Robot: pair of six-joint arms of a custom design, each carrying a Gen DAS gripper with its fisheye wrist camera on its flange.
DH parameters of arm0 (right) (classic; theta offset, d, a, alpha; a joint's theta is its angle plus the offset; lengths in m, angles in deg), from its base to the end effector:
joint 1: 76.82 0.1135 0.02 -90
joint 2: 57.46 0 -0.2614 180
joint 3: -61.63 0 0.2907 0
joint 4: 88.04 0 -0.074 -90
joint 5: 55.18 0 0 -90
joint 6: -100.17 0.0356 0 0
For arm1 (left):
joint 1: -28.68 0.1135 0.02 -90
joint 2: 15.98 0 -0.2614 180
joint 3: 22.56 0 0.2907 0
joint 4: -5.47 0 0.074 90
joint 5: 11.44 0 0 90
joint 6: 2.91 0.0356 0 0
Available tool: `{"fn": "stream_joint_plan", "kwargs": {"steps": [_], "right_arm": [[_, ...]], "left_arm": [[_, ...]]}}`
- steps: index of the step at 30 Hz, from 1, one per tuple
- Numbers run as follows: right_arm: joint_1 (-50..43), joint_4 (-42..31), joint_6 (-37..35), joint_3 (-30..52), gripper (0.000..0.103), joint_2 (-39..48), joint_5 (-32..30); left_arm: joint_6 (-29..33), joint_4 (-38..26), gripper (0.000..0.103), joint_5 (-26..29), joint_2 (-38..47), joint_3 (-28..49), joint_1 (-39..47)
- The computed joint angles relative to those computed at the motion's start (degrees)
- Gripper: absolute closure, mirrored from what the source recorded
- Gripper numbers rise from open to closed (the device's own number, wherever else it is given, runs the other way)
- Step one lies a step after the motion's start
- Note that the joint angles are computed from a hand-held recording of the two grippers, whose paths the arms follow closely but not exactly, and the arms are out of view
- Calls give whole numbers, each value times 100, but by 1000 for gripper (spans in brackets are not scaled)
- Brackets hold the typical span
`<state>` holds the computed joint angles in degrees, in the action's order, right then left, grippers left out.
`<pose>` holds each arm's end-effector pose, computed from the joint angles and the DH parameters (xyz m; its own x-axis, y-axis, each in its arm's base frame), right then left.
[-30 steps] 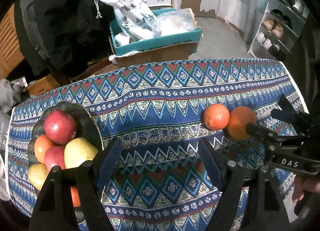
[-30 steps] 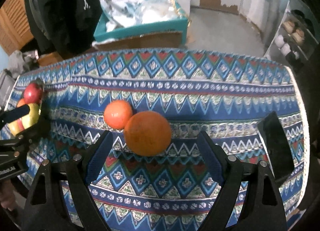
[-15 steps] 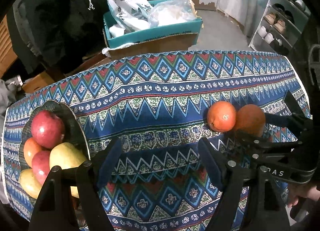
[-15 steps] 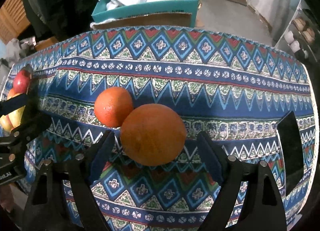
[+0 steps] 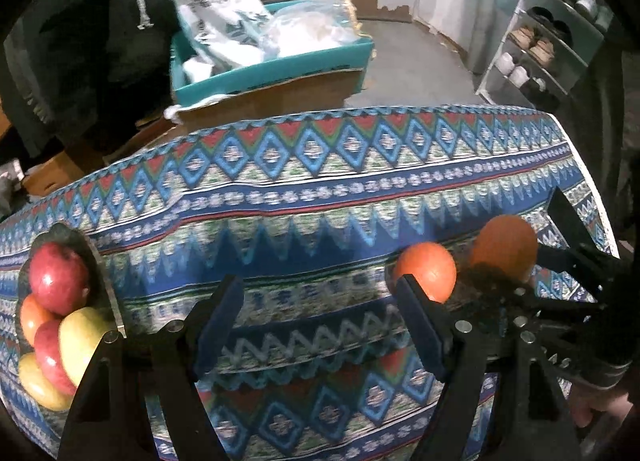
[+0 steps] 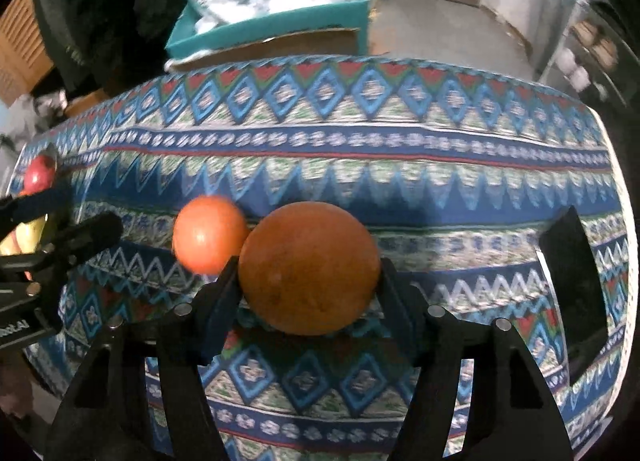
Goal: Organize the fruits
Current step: 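Grasp the large orange with the right gripper while the left gripper grasps the small orange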
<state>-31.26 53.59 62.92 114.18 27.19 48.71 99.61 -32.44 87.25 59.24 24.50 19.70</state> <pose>0.2009 0.1926 0.1170 -0.9064 0.1793 -0.3824 0.1397 0.9817 0.1292 0.2499 -0.0449 0.1293 -0.8348 0.3489 -0.4259 0.4054 0.9129 -0.0469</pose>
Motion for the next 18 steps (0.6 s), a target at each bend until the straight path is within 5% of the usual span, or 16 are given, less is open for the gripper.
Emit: {"fn": "stream_joint_plan", "kwargs": {"steps": [18], "right_arm": [[-361, 266, 182, -1112, 37, -1137, -207]], "left_arm": [[-626, 261, 23, -244, 406, 14, -1156]]}}
